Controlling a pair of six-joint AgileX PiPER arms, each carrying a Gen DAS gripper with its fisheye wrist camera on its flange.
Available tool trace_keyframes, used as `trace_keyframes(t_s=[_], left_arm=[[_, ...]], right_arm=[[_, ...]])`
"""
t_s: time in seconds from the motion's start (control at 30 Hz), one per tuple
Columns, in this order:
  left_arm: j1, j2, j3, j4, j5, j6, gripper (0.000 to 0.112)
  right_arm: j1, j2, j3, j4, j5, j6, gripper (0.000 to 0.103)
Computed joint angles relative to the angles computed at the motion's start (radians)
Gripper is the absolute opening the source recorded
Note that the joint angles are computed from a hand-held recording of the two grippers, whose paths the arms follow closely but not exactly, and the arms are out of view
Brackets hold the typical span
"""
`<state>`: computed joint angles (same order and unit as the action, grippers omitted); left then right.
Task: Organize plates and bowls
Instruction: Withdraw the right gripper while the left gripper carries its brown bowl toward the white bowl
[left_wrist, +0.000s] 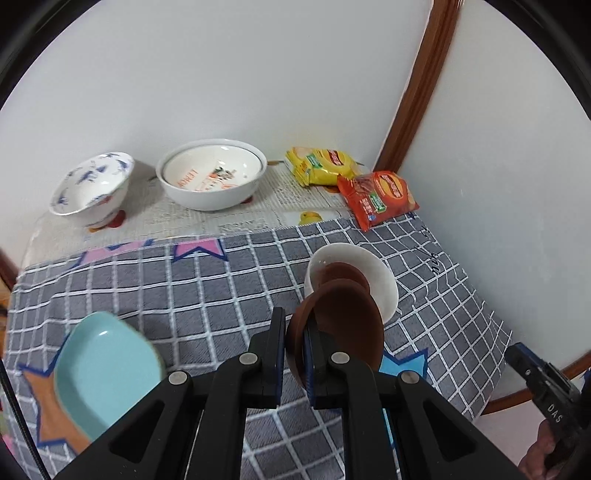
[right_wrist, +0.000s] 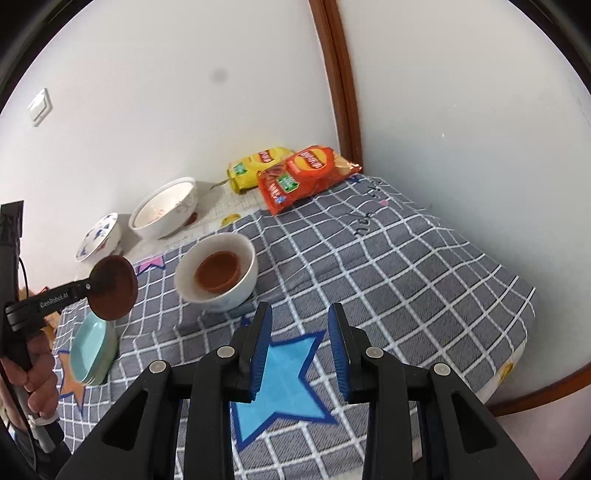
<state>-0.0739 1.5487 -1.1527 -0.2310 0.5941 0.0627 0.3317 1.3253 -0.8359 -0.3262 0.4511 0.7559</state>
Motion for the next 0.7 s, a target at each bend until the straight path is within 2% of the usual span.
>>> trace_keyframes(t_s=[0.2, 0.53, 0.7], left_arm=[[-0.017, -0.124, 0.042, 0.138, 0.04, -0.161, 0.009], [-0.124, -0.165, 0.007, 0.283, 0.094, -0.373, 0.009], [-0.202, -0.151, 0.003, 0.357, 0.102, -0.499, 0.009]], right_arm=[[0.033, -0.081, 0.046, 0.046, 0.016, -0.039, 0.031], [0.013, -0.232, 0.119, 0.111, 0.056, -0.158, 0.031], [-0.104, -0.273, 0.15, 0.294, 0.059, -0.404, 0.031]])
